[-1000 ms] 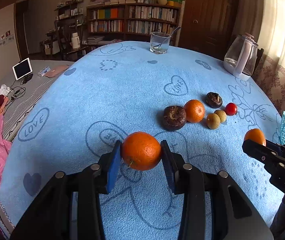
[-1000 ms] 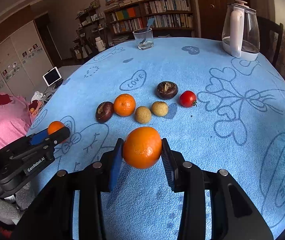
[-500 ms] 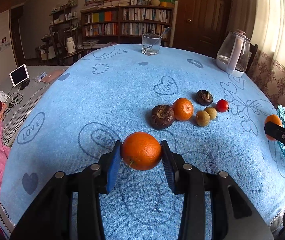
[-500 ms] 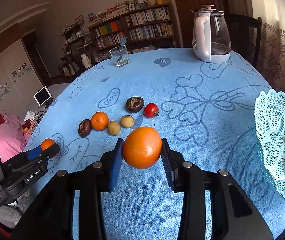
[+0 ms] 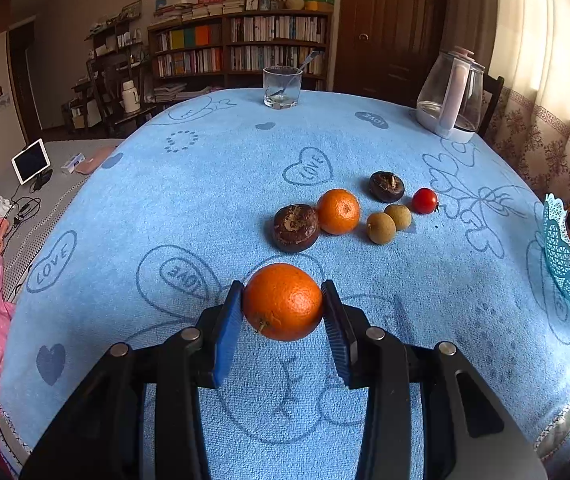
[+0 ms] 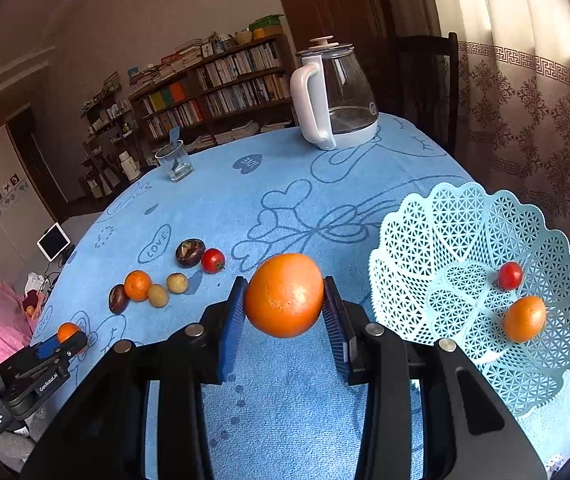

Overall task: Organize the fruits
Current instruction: 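Carry the orange into the basket and open the right tool while left holds tangerine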

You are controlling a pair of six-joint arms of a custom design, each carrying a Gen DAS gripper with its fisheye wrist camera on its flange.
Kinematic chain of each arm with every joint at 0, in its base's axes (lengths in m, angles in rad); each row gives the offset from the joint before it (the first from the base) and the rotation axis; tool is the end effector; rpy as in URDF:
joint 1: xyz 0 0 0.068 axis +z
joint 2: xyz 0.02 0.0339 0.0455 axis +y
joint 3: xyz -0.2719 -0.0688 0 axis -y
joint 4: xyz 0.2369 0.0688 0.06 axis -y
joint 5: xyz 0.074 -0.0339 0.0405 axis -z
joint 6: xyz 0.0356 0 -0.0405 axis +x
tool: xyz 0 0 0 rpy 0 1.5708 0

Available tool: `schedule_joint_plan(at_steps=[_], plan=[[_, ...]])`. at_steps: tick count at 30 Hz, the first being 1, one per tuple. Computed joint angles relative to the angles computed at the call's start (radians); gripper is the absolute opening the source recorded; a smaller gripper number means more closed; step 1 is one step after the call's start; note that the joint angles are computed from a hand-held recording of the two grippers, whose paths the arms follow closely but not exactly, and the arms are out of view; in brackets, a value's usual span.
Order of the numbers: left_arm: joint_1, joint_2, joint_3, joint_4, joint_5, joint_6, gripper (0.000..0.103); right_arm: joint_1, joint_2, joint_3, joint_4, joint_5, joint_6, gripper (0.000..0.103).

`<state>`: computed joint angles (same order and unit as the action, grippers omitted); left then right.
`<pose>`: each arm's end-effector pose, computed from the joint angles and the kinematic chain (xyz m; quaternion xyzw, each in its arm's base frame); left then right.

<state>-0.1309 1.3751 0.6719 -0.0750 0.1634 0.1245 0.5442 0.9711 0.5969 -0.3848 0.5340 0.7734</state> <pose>0.2613 -0.0402 0.1962 0.1483 0.9079 -0.0765 0.3845 0.1676 0.0802 0.2352 0.2048 0.8685 0.0415 0.4495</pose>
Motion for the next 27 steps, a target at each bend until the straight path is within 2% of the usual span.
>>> schedule_joint_plan(at_steps=[16, 27], plan=[[-0.097, -0.001, -0.005, -0.007, -0.051, -0.011, 0.04, -0.25, -0.299, -0.115, -0.166, -0.049, -0.029, 0.039], [-0.202, 0.005, 0.006, -0.015, -0.111, -0.028, 0.04, -0.496, -0.48, -0.189, -0.242, -0.201, -0.123, 0.039]])
